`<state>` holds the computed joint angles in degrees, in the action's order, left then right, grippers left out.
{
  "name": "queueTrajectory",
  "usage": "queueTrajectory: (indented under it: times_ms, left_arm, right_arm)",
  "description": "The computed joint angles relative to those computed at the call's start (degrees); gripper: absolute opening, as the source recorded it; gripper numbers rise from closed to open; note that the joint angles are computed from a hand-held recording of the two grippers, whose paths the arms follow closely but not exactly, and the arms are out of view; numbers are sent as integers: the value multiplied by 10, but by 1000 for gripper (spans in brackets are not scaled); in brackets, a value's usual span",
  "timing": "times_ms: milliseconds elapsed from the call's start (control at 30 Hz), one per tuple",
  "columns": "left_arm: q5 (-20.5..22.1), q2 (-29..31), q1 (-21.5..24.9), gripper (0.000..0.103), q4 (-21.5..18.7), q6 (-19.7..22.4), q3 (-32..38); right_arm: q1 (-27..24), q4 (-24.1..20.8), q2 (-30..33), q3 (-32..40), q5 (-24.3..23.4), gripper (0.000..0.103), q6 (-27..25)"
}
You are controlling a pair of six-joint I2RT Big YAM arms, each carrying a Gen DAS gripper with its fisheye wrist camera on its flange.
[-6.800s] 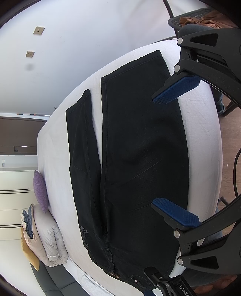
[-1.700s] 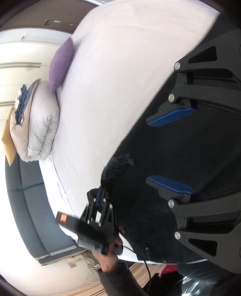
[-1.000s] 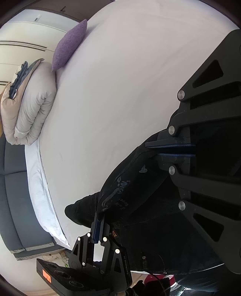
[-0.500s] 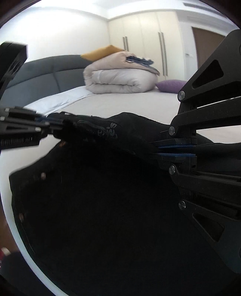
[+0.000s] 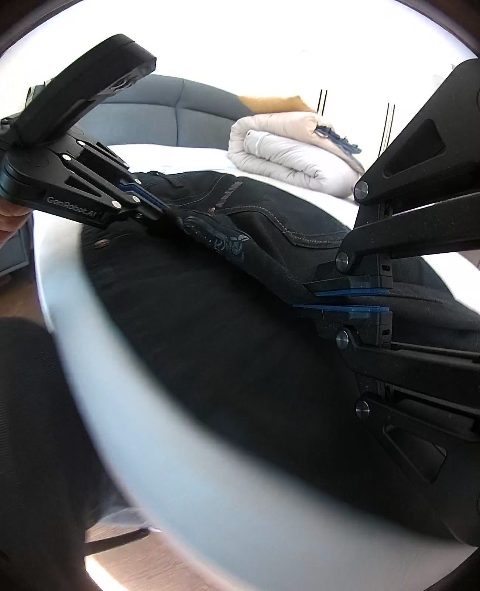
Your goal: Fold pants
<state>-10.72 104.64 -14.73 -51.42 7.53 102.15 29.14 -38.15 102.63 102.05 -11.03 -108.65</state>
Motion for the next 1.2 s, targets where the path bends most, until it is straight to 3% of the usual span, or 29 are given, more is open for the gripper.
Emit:
queueTrajectory:
  times_ms: [233,400,700,800,900,967,1100,1200]
  left_arm:
    - [16,-30,3,7,9,-8,-33]
    - [26,-40,7,7,10,-7,-42]
    - [29,-52,6,8,21,-22,-67]
    - [27,-50,9,14,31,-36,-73]
    - [2,-61,7,29,29,-43,-81]
    - [-5,-71,5,49,21,-50,-84]
    - [15,-105,5,51,38,-89,-98]
    - [32,-96,9,51,56,-130,-70]
  right_arm:
    - [15,-38,5,28,10,3,37]
    - [10,-53,-25,6,6,3,53]
    - [12,-38,-46,-34,12,3,62]
    - [11,-37,-36,-28,18,3,60]
    - [9,-52,-16,-1,16,3,86]
    - [6,-67,-5,19,12,3,105]
    - [7,-75,9,42,15,3,137]
    - [9,-78,15,52,17,4,171]
